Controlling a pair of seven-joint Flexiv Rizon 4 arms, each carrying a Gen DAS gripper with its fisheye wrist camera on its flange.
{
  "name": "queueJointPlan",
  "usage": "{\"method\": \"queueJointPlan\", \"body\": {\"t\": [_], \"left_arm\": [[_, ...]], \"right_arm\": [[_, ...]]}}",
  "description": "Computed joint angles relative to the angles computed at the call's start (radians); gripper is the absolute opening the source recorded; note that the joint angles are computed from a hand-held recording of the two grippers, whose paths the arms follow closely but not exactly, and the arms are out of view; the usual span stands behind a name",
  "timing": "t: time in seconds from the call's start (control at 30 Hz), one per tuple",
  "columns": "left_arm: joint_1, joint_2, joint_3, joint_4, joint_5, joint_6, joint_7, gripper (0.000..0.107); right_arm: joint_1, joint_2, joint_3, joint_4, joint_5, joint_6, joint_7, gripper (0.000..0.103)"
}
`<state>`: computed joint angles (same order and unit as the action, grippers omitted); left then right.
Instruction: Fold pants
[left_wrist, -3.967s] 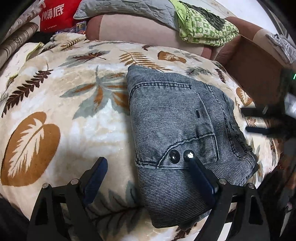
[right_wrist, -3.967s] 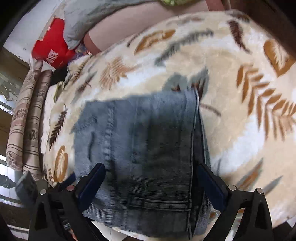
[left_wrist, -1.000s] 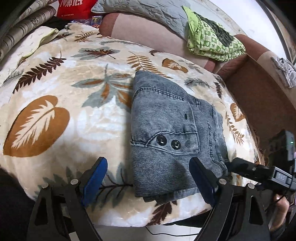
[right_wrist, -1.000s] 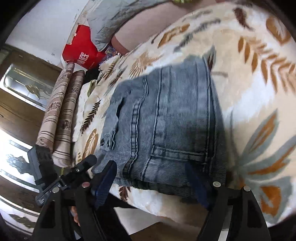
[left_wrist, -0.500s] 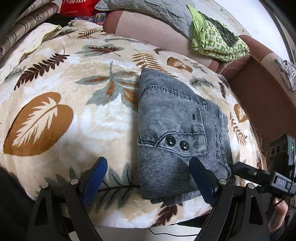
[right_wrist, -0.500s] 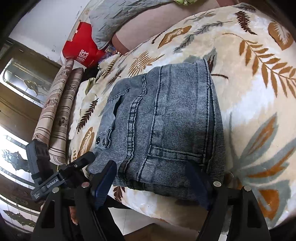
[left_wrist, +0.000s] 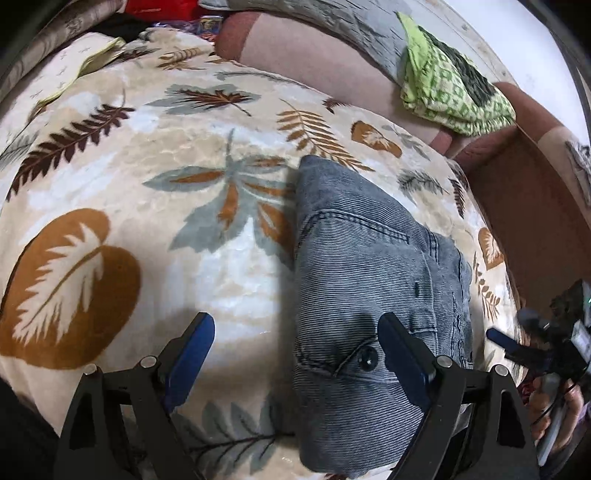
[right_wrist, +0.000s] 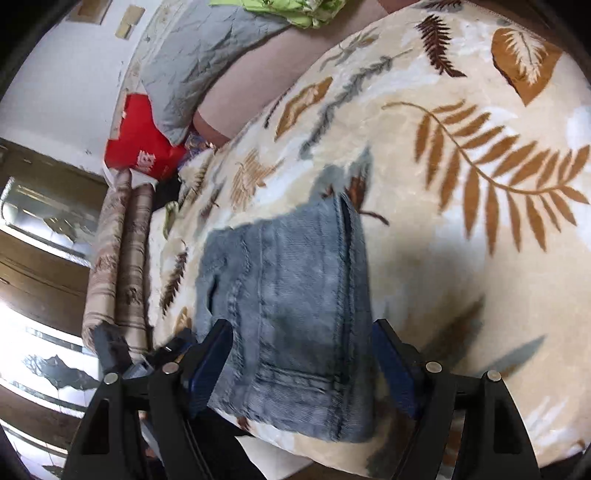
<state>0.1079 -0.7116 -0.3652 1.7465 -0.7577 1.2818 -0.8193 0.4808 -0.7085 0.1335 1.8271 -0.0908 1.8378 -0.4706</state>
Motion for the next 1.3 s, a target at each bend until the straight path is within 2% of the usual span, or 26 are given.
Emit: {"method": "queueJointPlan", "body": {"t": [0.03, 0.1, 0.17, 0.23, 0.3, 0.33, 0.43, 0.5, 0.57, 0.6, 0.63, 0.67, 0.7, 0.73, 0.83, 0.87, 0.93, 0.97, 1.03, 1.07, 1.1, 1.13, 1.17, 1.2, 1.23, 1.3], "left_arm": [[-0.007, -0.002, 0.004, -0.001, 0.008, 0.007, 0.002, 0.090], [-0.026, -0.008, 0.023, -0.008, 0.034, 0.004, -0.011, 0.090], [-0.051, -0.015, 0.057, -0.021, 0.078, -0.014, -0.034, 0.090], [-0.063, -0.017, 0.070, -0.019, 0.110, 0.006, -0.039, 0.090], [-0.056, -0.008, 0.062, -0.008, 0.128, 0.026, -0.034, 0.090], [-0.049, -0.001, 0.053, 0.004, 0.135, 0.046, -0.024, 0.090], [-0.048, 0.008, 0.046, 0.021, 0.170, 0.089, -0.011, 0.090], [-0.047, 0.009, 0.037, 0.030, 0.203, 0.107, 0.009, 0.090], [-0.057, 0.006, 0.045, 0.033, 0.241, 0.116, 0.015, 0.091], [-0.067, 0.005, 0.059, 0.030, 0.257, 0.109, 0.006, 0.091], [-0.073, 0.004, 0.064, 0.029, 0.269, 0.113, 0.000, 0.091], [-0.077, 0.007, 0.072, 0.029, 0.279, 0.114, -0.010, 0.091], [-0.069, 0.014, 0.064, 0.034, 0.284, 0.115, -0.009, 0.091], [-0.037, 0.021, 0.029, 0.049, 0.278, 0.123, 0.013, 0.091], [-0.015, 0.036, 0.010, 0.070, 0.277, 0.130, 0.019, 0.091], [0.002, 0.039, -0.012, 0.084, 0.269, 0.149, 0.028, 0.091], [0.043, 0.048, -0.060, 0.118, 0.248, 0.178, 0.029, 0.091], [0.042, 0.051, -0.058, 0.122, 0.244, 0.162, 0.029, 0.091], [-0.010, 0.049, 0.013, 0.108, 0.284, 0.131, 0.004, 0.091], [-0.021, 0.043, 0.024, 0.108, 0.293, 0.148, 0.002, 0.091], [-0.019, 0.044, 0.020, 0.109, 0.293, 0.151, -0.002, 0.091], [-0.030, 0.054, 0.038, 0.103, 0.297, 0.126, -0.020, 0.091], [-0.018, 0.062, 0.023, 0.113, 0.293, 0.137, -0.016, 0.091], [0.017, 0.070, -0.025, 0.137, 0.279, 0.170, 0.015, 0.091], [0.050, 0.073, -0.068, 0.158, 0.273, 0.207, 0.041, 0.091], [0.075, 0.076, -0.095, 0.177, 0.283, 0.243, 0.048, 0.091]], "right_arm": [[-0.023, -0.028, 0.029, -0.018, -0.027, 0.068, 0.005, 0.080], [-0.096, -0.064, 0.141, -0.064, -0.020, 0.098, -0.059, 0.080], [-0.131, -0.102, 0.167, -0.094, -0.124, 0.122, -0.006, 0.080], [-0.155, -0.135, 0.216, -0.142, -0.107, 0.061, -0.050, 0.081], [-0.139, -0.126, 0.185, -0.167, -0.110, -0.097, 0.002, 0.081], [-0.121, -0.119, 0.172, -0.182, -0.074, -0.125, -0.025, 0.082], [-0.131, -0.131, 0.196, -0.219, -0.088, -0.065, -0.082, 0.082], [-0.171, -0.158, 0.249, -0.263, -0.117, -0.049, -0.098, 0.082], [-0.251, -0.241, 0.317, -0.323, -0.259, -0.016, -0.025, 0.083], [-0.262, -0.258, 0.313, -0.351, -0.301, -0.071, 0.015, 0.083], [-0.252, -0.270, 0.277, -0.374, -0.285, -0.174, 0.032, 0.081], [-0.242, -0.284, 0.273, -0.396, -0.205, -0.212, 0.022, 0.080], [-0.239, -0.285, 0.293, -0.403, -0.093, -0.184, -0.054, 0.080], [-0.223, -0.269, 0.281, -0.377, -0.037, -0.116, -0.089, 0.080], [-0.094, -0.138, 0.101, -0.240, 0.021, -0.054, -0.072, 0.081], [-0.068, -0.104, 0.076, -0.188, 0.022, -0.015, -0.057, 0.081], [-0.083, -0.082, 0.102, -0.098, -0.064, 0.117, 0.019, 0.081], [-0.093, -0.081, 0.129, -0.063, -0.109, 0.180, 0.042, 0.082], [-0.083, -0.104, 0.138, -0.042, -0.193, 0.257, 0.093, 0.083], [-0.076, -0.114, 0.146, -0.030, -0.191, 0.272, 0.091, 0.086], [-0.091, -0.125, 0.176, -0.030, -0.184, 0.230, 0.085, 0.090], [-0.107, -0.152, 0.188, -0.047, -0.232, 0.148, 0.131, 0.087], [-0.102, -0.164, 0.189, -0.053, -0.216, 0.131, 0.132, 0.087], [-0.069, -0.148, 0.167, -0.042, -0.147, 0.160, 0.096, 0.087], [-0.059, -0.132, 0.158, -0.034, -0.138, 0.165, 0.088, 0.087], [0.029, -0.079, 0.061, -0.018, -0.066, 0.141, 0.063, 0.088]]}}
